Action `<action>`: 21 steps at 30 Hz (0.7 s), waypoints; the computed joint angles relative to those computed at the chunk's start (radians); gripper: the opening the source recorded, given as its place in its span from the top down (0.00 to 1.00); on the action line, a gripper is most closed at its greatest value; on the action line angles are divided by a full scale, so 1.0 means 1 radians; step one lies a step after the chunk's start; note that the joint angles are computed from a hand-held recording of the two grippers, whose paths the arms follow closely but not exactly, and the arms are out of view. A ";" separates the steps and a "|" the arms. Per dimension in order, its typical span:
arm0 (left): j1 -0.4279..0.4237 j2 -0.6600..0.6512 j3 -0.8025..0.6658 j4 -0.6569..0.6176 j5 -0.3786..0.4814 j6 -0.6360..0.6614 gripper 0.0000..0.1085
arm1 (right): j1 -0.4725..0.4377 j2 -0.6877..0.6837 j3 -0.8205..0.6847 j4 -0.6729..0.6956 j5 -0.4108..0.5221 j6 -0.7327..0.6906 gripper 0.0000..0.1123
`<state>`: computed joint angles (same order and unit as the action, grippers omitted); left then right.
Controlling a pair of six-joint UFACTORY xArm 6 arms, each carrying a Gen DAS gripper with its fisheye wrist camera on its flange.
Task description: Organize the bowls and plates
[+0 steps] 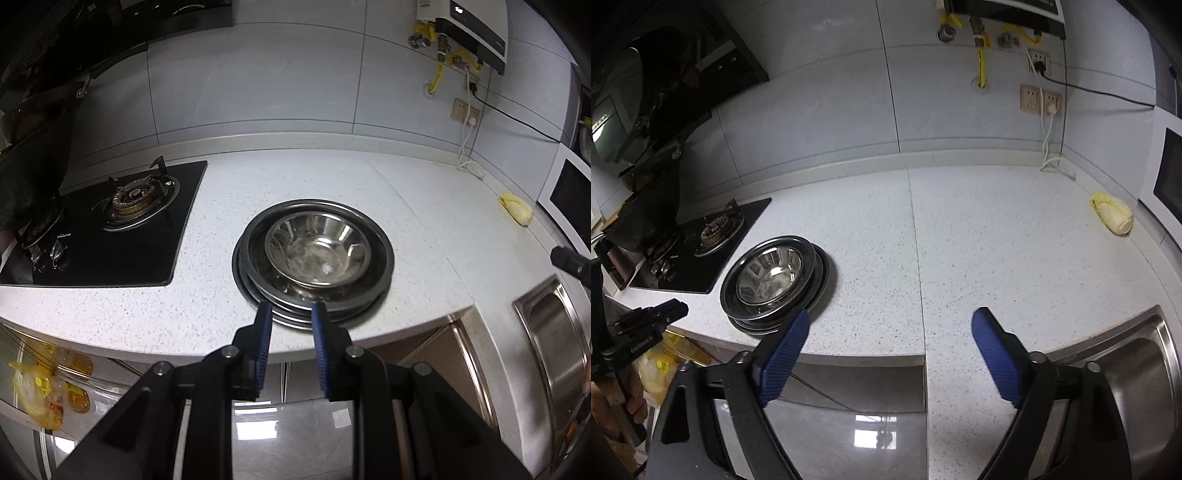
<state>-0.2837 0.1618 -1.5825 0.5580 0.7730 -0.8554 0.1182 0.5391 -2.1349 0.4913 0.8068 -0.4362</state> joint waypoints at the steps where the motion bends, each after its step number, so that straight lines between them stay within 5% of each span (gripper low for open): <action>1: -0.003 -0.006 0.007 -0.002 -0.003 0.003 0.81 | 0.000 -0.023 0.033 0.016 -0.015 -0.017 0.16; 5: -0.016 -0.041 0.047 -0.015 -0.022 -0.004 0.77 | 0.002 -0.077 0.110 0.044 -0.051 -0.058 0.10; 9: -0.034 -0.066 0.071 0.051 -0.017 -0.043 0.39 | 0.009 -0.113 0.166 0.047 -0.072 -0.088 0.10; 21: -0.045 -0.103 0.088 0.094 0.007 -0.052 0.32 | 0.027 -0.174 0.280 0.020 -0.145 -0.116 0.10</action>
<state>-0.3286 0.0585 -1.4941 0.6515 0.7804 -0.9076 0.1451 0.3649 -1.8545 0.5111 0.6617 -0.5525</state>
